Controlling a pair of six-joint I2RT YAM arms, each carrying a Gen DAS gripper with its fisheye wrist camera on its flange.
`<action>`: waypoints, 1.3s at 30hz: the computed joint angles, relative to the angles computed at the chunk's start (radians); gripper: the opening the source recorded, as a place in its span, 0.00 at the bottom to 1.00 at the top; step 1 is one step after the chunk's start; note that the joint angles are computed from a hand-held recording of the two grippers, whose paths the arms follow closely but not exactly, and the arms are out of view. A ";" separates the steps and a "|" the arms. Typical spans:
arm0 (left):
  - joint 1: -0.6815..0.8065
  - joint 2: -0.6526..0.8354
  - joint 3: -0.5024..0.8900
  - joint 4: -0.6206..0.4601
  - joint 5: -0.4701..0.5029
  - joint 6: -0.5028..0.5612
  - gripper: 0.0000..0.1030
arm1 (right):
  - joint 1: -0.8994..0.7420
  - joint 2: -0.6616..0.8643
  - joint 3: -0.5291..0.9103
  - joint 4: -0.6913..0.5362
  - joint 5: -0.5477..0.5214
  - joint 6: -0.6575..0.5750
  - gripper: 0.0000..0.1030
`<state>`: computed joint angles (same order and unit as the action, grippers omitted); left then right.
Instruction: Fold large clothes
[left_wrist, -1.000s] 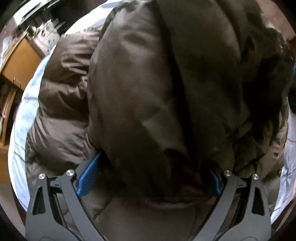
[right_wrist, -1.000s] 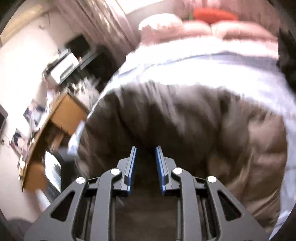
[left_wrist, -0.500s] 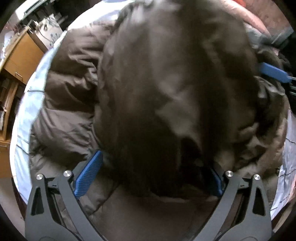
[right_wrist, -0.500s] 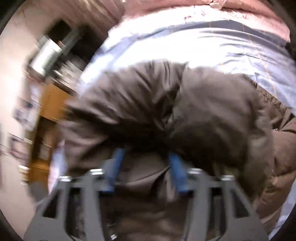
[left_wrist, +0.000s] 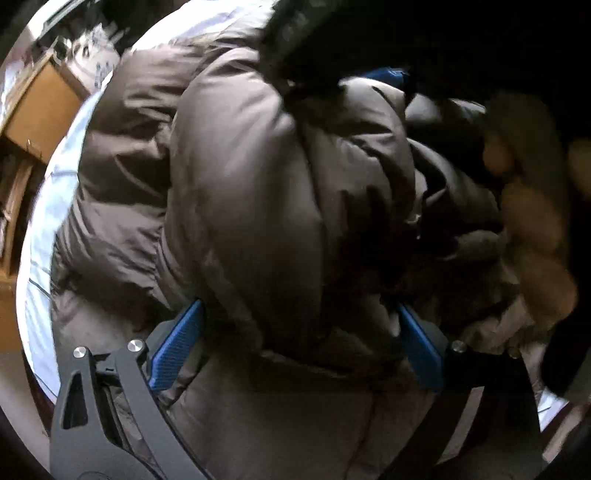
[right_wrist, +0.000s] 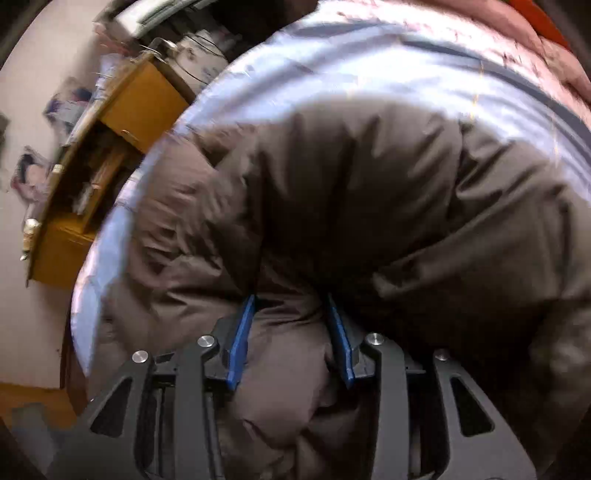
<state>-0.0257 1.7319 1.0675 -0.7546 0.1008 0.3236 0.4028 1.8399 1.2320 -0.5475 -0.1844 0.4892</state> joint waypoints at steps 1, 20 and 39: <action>0.010 0.027 0.027 -0.013 0.008 0.001 0.98 | 0.003 -0.002 0.000 0.008 0.002 0.007 0.39; -0.178 -0.269 -0.176 0.013 0.001 0.100 0.95 | -0.774 -0.326 -0.457 0.079 -0.500 0.060 0.87; -0.274 -0.109 -0.181 0.211 -0.145 -0.018 0.98 | -0.577 -0.497 -0.394 0.312 -0.055 0.031 0.21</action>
<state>-0.3002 1.6230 0.8864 -0.5434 -0.0439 0.3056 -0.1744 1.3427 0.8382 -0.2354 -0.2399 0.5202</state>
